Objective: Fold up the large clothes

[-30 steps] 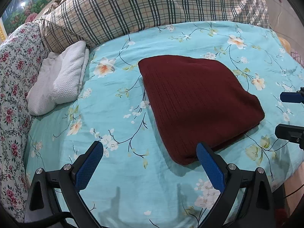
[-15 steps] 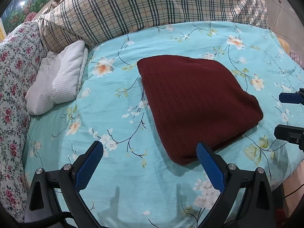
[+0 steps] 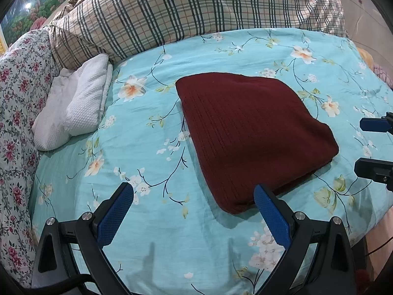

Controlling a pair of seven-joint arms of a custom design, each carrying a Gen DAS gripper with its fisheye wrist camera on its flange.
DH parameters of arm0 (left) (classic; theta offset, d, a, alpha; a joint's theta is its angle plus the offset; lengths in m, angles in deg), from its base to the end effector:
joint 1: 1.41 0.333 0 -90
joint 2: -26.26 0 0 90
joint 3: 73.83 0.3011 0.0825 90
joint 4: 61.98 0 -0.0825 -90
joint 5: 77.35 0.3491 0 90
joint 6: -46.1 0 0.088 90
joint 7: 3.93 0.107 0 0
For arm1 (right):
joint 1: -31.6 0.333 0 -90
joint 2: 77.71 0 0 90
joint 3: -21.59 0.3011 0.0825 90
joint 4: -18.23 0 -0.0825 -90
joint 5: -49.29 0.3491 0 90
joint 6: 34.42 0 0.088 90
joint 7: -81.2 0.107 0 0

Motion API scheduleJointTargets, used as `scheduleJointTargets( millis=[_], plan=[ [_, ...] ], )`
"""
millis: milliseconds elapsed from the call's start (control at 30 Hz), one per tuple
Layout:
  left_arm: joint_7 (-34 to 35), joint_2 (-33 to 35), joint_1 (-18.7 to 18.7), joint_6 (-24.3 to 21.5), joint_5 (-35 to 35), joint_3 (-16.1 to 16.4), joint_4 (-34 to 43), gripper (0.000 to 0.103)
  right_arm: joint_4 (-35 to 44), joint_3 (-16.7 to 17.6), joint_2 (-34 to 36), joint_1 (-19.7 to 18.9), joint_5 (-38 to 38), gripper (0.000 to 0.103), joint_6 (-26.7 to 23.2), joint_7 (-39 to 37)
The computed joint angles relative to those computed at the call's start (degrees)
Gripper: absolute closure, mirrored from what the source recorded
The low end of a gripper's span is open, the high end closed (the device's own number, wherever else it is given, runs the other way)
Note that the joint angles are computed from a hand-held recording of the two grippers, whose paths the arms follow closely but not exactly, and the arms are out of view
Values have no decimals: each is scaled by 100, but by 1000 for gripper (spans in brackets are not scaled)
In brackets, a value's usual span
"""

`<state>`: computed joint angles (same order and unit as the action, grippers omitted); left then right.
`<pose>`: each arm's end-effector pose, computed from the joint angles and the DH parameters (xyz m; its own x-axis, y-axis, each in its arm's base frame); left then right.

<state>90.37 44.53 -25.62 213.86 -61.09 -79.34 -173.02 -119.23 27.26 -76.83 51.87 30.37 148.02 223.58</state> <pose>0.5400 -0.3227 0.4061 -0.6674 -0.7075 -0.2324 -0.4854 0.6499 -0.5848 0.4498 0.2520 0.4080 0.0148 -0.9196 -0.3925 -0.7862 0.2319 -0.5728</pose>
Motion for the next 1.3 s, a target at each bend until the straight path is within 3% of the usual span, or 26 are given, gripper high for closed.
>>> scheduleJointTargets(
  millis=[433, 633, 800, 1167, 1300],
  plan=[
    [82, 22, 9, -13, -58, -28, 67, 4, 16, -13, 5, -5, -40, 0, -4, 32],
    [199, 72, 47, -71, -171, -84, 154, 4, 7, 60, 13, -45, 484, 0, 40, -442],
    [228, 103, 40, -56, -212, -81, 188, 4, 54, -88, 28, 11, -133, 0, 47, 147],
    [302, 144, 0, -38, -317, -55, 247, 4, 151, -215, 88, 32, -683, 0, 115, 712],
    [267, 160, -20, -55, -306, -39, 281, 4, 163, -173, 128, -18, -568, 0, 169, 595]
  ],
)
